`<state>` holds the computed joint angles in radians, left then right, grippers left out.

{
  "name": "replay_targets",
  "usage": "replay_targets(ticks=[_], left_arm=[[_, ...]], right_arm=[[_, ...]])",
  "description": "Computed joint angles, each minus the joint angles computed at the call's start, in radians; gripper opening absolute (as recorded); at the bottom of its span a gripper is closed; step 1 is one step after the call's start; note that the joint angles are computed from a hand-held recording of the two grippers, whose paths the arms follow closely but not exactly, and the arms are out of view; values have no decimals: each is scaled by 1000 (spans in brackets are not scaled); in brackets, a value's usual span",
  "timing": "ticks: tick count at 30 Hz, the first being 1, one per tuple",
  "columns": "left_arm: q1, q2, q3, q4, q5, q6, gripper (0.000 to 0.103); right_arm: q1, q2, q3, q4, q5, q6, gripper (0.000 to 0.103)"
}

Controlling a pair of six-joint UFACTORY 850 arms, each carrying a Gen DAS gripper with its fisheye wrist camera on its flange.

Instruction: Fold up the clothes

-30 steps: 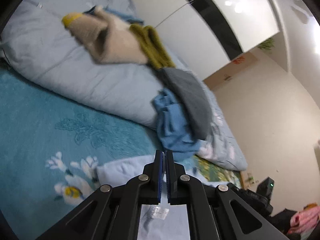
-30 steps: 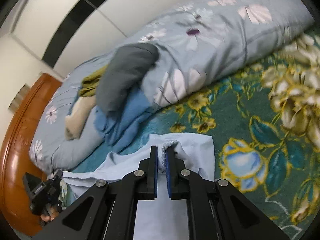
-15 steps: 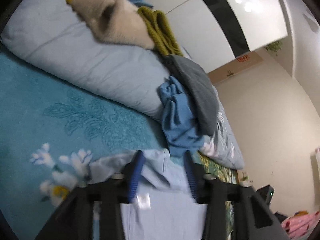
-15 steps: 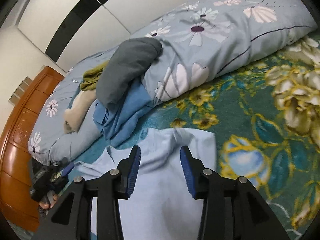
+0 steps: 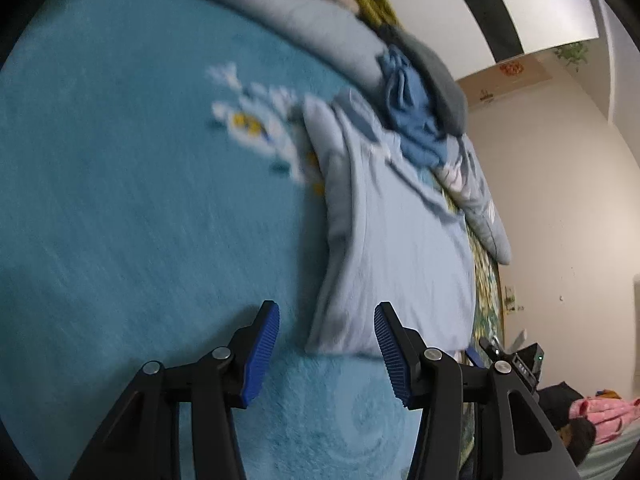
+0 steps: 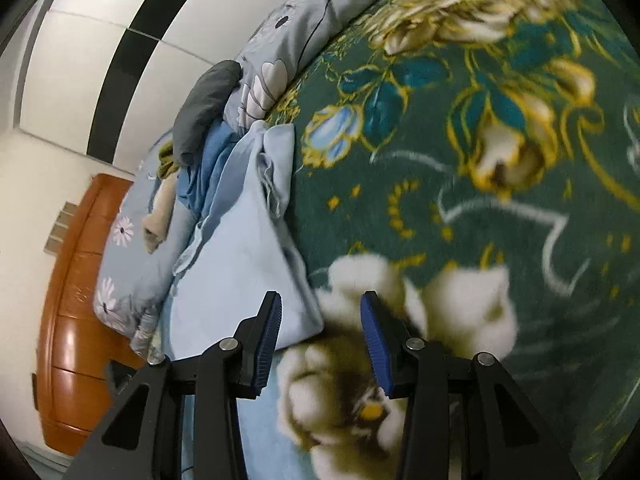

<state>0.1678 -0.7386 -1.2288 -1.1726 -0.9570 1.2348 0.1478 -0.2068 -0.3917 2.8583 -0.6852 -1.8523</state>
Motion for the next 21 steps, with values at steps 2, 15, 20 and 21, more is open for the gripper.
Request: replay_targets(ticks=[2,15,20,21], left_arm=[[-7,9,26,-26,9,11,54],[-31,-26,34,-169,-35,64,27],[-6,-19,57,-218,-57,60,6],[-5,-6,69,-226,-55,79,6]], right_arm=[[20,-10,-12,14,4,15,42],[46,-115,-46,73,-155,98,9],[89,-58,-36,183,-104,41,6],[98,-45,-34,205,-94,27,6]])
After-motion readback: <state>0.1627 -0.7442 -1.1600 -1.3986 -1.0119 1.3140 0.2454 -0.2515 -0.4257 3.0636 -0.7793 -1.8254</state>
